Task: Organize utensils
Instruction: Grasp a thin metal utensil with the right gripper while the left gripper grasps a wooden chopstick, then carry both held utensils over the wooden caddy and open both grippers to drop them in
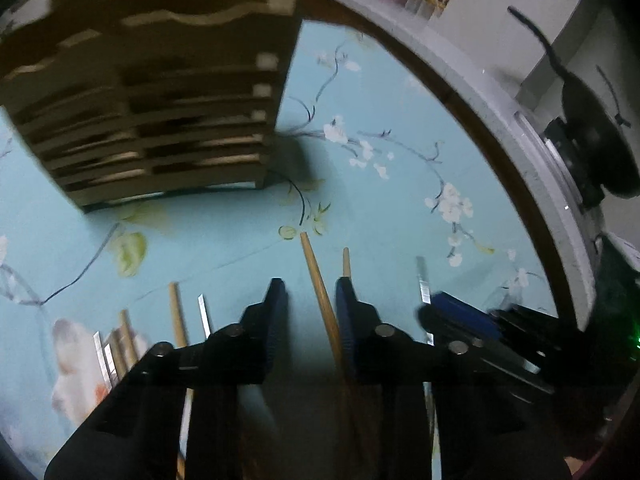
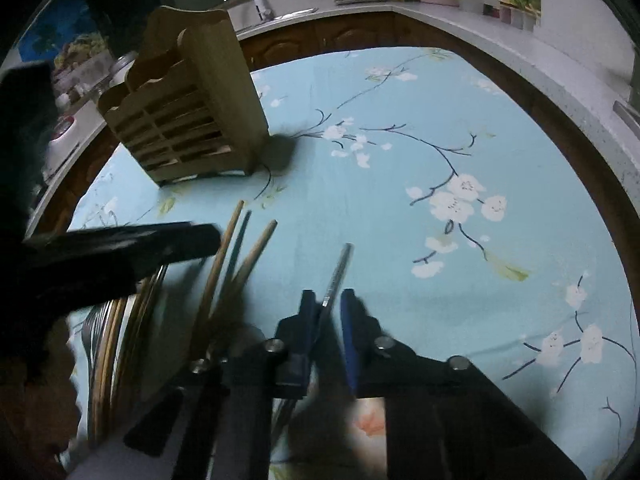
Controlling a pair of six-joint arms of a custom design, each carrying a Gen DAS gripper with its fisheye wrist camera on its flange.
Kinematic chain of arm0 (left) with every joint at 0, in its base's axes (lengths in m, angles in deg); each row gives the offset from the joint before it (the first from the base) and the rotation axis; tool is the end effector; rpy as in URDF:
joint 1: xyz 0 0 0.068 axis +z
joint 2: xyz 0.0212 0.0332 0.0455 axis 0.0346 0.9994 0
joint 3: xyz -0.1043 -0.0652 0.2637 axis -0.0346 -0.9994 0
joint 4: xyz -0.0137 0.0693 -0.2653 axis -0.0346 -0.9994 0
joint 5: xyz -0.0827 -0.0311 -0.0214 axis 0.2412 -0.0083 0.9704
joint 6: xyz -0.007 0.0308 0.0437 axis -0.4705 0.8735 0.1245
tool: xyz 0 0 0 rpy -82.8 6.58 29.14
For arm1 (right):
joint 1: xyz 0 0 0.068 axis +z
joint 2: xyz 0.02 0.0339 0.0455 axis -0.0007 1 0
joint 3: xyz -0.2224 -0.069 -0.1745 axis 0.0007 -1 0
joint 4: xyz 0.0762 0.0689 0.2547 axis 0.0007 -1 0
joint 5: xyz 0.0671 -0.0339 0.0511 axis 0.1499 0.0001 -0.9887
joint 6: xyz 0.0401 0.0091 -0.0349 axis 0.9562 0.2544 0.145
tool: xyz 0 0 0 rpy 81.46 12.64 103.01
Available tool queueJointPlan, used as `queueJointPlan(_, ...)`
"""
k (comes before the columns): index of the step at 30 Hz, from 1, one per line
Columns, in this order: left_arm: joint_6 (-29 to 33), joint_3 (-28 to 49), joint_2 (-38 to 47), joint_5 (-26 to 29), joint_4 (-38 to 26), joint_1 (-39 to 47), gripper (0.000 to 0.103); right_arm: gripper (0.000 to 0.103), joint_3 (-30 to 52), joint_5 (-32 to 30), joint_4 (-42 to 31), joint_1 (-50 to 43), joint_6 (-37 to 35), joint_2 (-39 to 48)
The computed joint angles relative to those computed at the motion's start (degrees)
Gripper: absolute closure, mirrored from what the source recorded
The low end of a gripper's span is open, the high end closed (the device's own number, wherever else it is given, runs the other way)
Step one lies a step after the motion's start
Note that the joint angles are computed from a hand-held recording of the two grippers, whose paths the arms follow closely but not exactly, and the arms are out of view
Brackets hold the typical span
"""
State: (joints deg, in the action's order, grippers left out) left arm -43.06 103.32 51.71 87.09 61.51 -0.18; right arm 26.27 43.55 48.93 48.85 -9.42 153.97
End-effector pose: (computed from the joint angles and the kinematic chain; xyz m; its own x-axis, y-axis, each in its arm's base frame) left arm 0.3776 -0.0311 0.0755 -0.6666 0.6104 -0.4278 0.7353 0.6327 -0.2430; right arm 0.2325 0.2403 0.0529 -0.7303 0.4149 -0.5427 0.3924 0.9051 0.1638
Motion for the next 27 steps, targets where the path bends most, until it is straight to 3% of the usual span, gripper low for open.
queueJointPlan(3, -0.21, 0.52, 1.45, -0.53, 1.85, -0.85, 0.089, 0.095, -3.53, -1.84, 3.83, -0.85, -0.41, -1.83)
queueJointPlan(7, -0.34, 4.06, 3.31, 0.16, -1.61, -1.28, 0.09, 0.095, -5.36, -3.85, 6.72, -2.5, -0.4, -2.97)
queueJointPlan(13, 2.02, 2.38, 3.22, 0.77, 0.98, -1.01, 0.099, 0.092, -2.62, -3.34, 7.39, -3.76, -2.36, -0.36)
queueJointPlan(19, 3.1, 0.44, 1.35, 3.19, 0.64, 0.59, 0.099, 0.097, -2.31, -3.29, 7.3, -3.95, -2.3, -0.15)
queueJointPlan(22, 5.61, -0.17, -1.37, 6.95, -3.35, 3.3, 0.099, 0.098, -3.44, -3.66, 9.32, -3.45, -1.73, -1.49)
queueJointPlan(27, 11.6, -0.05, -6.72, 12.92, -12.03, 9.3, 0.099, 0.099, -3.52, 1.45, 6.35, 0.61, -0.89, -7.08)
